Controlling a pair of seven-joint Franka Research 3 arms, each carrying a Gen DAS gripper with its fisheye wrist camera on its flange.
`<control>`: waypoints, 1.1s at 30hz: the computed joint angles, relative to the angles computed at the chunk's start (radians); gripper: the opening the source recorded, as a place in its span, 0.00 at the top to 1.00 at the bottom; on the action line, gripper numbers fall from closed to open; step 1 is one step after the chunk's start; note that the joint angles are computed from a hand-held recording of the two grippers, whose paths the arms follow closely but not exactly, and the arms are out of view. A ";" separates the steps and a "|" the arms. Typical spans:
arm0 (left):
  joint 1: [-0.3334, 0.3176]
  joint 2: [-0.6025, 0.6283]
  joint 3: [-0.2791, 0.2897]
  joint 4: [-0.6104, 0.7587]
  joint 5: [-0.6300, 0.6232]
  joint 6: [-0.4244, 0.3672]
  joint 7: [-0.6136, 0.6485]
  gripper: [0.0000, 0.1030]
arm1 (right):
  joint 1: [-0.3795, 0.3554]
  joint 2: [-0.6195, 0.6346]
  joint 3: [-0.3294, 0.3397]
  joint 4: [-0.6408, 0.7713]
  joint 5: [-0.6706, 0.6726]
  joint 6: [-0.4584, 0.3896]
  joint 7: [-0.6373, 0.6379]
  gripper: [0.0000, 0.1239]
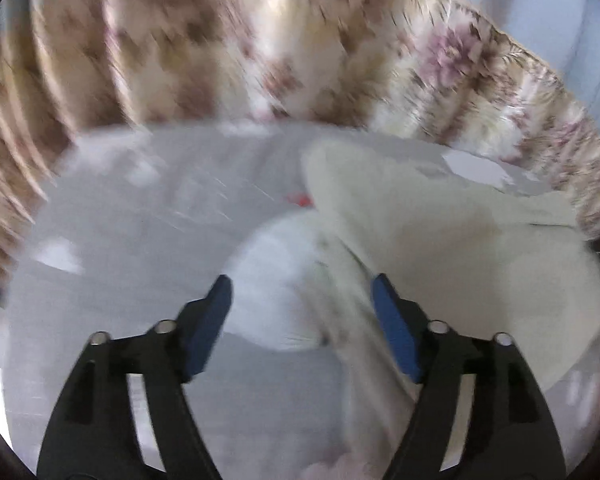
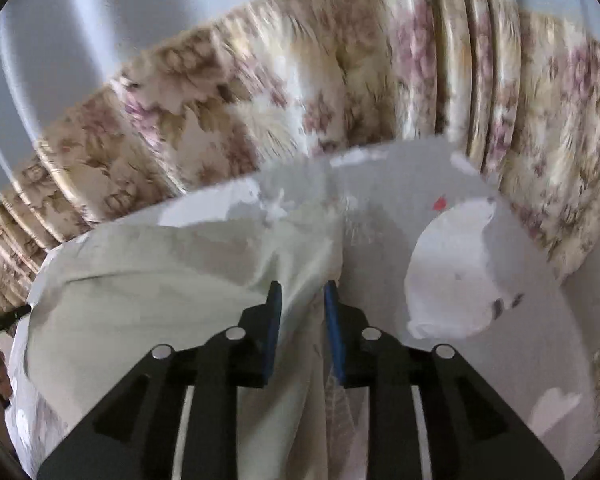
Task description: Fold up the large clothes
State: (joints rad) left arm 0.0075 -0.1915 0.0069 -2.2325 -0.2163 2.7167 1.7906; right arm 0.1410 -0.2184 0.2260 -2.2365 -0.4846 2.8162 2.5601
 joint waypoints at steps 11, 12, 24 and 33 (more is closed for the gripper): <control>-0.115 0.074 -0.122 0.138 0.169 -0.120 -0.153 0.18 | 0.118 0.252 0.053 0.316 0.007 -0.222 -0.215 0.68; -0.113 0.136 -0.143 0.205 0.227 -0.183 -0.204 0.29 | 0.132 0.297 0.044 0.371 0.030 -0.282 -0.246 0.68; -0.058 0.247 -0.145 0.357 0.357 -0.284 -0.422 0.28 | 0.221 0.270 -0.139 0.345 0.077 -0.184 -0.124 0.72; -0.110 0.018 -0.148 -0.012 0.250 -0.042 -0.341 0.17 | 0.244 0.143 -0.014 0.142 -0.317 -0.166 0.023 0.72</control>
State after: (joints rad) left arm -0.1023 -0.1738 -0.1411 -2.2448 0.0339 2.6748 1.4493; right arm 0.3850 -0.0757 0.2119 -2.0945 -0.8020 2.6504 2.5835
